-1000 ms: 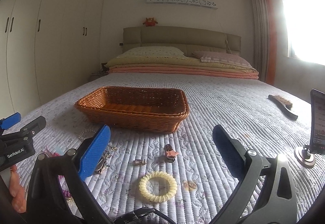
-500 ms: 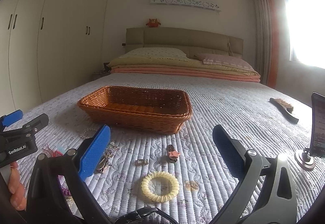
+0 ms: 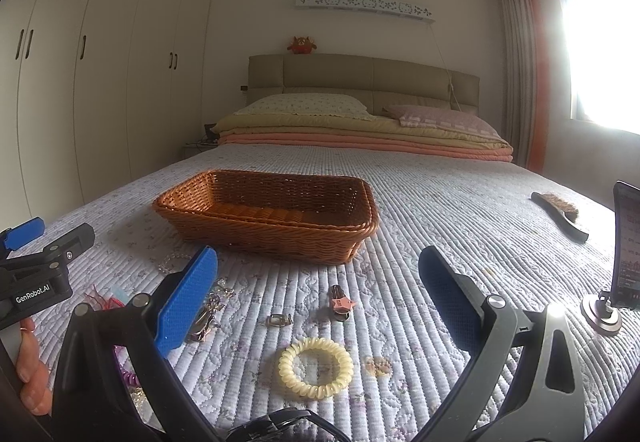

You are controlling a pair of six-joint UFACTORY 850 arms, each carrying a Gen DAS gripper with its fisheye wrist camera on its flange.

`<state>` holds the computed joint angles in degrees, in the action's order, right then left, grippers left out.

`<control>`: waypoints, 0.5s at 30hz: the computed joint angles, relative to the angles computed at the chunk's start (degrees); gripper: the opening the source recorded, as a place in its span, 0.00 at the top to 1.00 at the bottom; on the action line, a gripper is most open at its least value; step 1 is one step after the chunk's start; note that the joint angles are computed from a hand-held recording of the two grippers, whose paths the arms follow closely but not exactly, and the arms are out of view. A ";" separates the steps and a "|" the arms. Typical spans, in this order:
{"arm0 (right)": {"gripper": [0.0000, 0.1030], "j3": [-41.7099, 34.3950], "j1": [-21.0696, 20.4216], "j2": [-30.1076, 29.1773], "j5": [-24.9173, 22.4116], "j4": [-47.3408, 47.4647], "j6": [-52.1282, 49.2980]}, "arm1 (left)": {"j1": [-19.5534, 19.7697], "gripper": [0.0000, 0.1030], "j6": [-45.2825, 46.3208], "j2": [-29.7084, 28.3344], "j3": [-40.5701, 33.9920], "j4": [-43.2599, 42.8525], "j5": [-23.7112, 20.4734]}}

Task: Organize jewelry

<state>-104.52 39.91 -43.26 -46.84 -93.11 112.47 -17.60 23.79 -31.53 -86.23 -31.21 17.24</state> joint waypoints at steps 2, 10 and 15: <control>0.06 0.05 -0.01 0.03 0.01 0.02 -0.03 | 0.00 0.07 0.25 0.01 0.01 -0.29 0.06; 0.06 0.17 0.00 0.09 -0.01 -0.04 0.06 | 0.18 0.07 -0.44 0.06 0.06 -0.23 -0.04; 0.06 0.23 -0.02 0.13 -0.01 -0.09 0.09 | 0.18 0.07 -0.41 0.06 0.07 0.00 -0.03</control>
